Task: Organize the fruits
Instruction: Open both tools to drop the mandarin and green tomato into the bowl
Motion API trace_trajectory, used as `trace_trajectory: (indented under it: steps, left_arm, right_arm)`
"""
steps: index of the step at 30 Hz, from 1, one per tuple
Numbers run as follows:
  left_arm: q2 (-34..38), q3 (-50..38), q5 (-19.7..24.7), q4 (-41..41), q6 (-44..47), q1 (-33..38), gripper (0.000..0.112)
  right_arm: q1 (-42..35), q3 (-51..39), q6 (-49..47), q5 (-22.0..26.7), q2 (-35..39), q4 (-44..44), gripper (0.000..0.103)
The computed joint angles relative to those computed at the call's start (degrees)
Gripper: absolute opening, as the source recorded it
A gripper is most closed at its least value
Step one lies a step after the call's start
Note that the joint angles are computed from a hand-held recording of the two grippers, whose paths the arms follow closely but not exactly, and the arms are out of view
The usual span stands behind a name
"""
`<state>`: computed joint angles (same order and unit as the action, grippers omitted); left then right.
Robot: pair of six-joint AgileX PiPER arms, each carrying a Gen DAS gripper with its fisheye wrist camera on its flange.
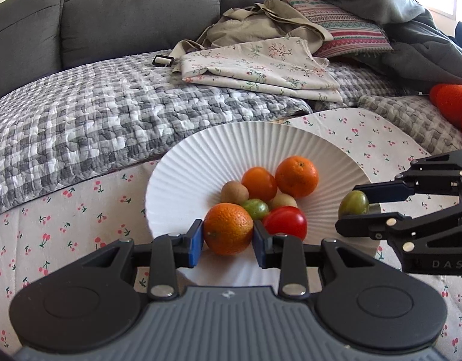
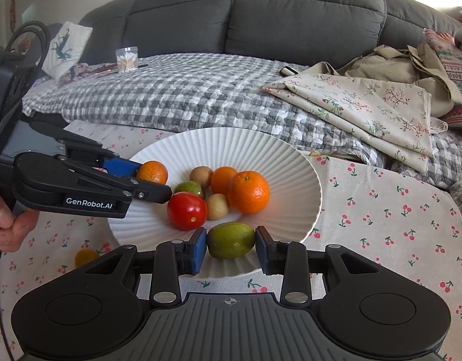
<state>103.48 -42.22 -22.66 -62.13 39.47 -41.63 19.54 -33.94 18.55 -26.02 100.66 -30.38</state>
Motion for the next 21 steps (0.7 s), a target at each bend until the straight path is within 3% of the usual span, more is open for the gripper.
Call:
trace_trajectory:
  steps: [5, 9, 16, 21]
  left_arm:
    - [-1.69, 1.98, -0.54, 2.89, -4.16, -0.08, 0.042]
    - [-3.62, 4.3, -1.06, 5.37, -8.15, -0.12, 0.044]
    - [-6.88, 7.29, -2.68, 2.5, -6.91, -1.47, 0.051]
    - [-10.45, 10.13, -4.74, -4.29, -2.3, -3.74, 0.058]
  right_arm:
    - [-0.6, 1.23, 0.56, -1.89, -0.75, 1.0, 0.042]
    - [-1.38, 3.35, 0.16, -3.6, -1.69, 2.35, 0.042]
    - [-3.38, 7.17, 3.12, -7.21, -3.94, -0.5, 0.043]
    - [-5.29, 9.55, 5.56, -9.14, -6.44, -2.76, 0.052]
